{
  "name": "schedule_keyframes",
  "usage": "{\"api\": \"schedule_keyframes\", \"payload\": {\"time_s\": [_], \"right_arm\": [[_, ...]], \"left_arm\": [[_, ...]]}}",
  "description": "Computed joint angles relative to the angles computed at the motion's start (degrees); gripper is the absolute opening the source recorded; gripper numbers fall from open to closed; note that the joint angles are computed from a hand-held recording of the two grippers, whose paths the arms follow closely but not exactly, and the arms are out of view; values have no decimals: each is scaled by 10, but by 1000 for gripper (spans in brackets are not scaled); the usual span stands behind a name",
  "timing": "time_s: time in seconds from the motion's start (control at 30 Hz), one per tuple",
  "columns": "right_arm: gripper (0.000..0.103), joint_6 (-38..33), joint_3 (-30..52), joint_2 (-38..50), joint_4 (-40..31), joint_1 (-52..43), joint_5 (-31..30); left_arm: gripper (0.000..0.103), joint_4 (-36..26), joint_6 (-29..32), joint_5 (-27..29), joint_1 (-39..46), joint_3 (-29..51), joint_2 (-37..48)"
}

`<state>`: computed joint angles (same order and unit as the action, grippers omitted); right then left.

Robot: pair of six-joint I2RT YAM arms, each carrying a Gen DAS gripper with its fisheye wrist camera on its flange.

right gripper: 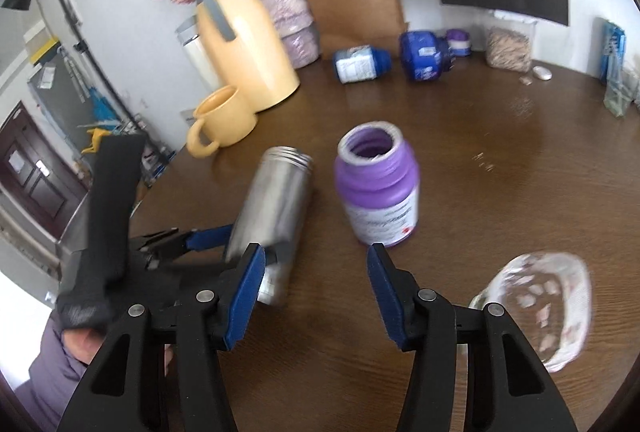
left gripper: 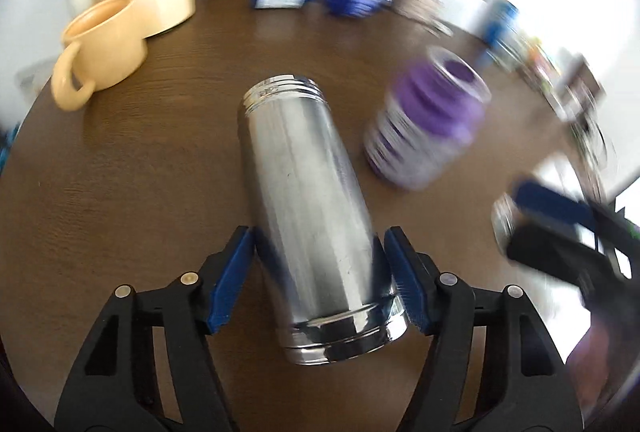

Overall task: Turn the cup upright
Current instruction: 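Reach the left tool to the lying silver tumbler and grasp its body, then lift the tumbler with the left tool while the right tool grasps its base end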

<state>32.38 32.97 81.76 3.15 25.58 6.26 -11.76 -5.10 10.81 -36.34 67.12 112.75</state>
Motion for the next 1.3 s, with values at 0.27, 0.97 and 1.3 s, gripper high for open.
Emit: {"api": "schedule_keyframes", "payload": {"time_s": [0.27, 0.97, 1.3], "right_arm": [[57, 75, -12, 76, 64, 0, -95], [78, 167, -108, 76, 136, -35, -175], [72, 172, -145, 34, 134, -39, -147]], "left_arm": [[62, 29, 135, 27, -37, -185, -146], [85, 57, 148, 110, -108, -200, -118], [95, 23, 88, 166, -103, -120, -46]]}}
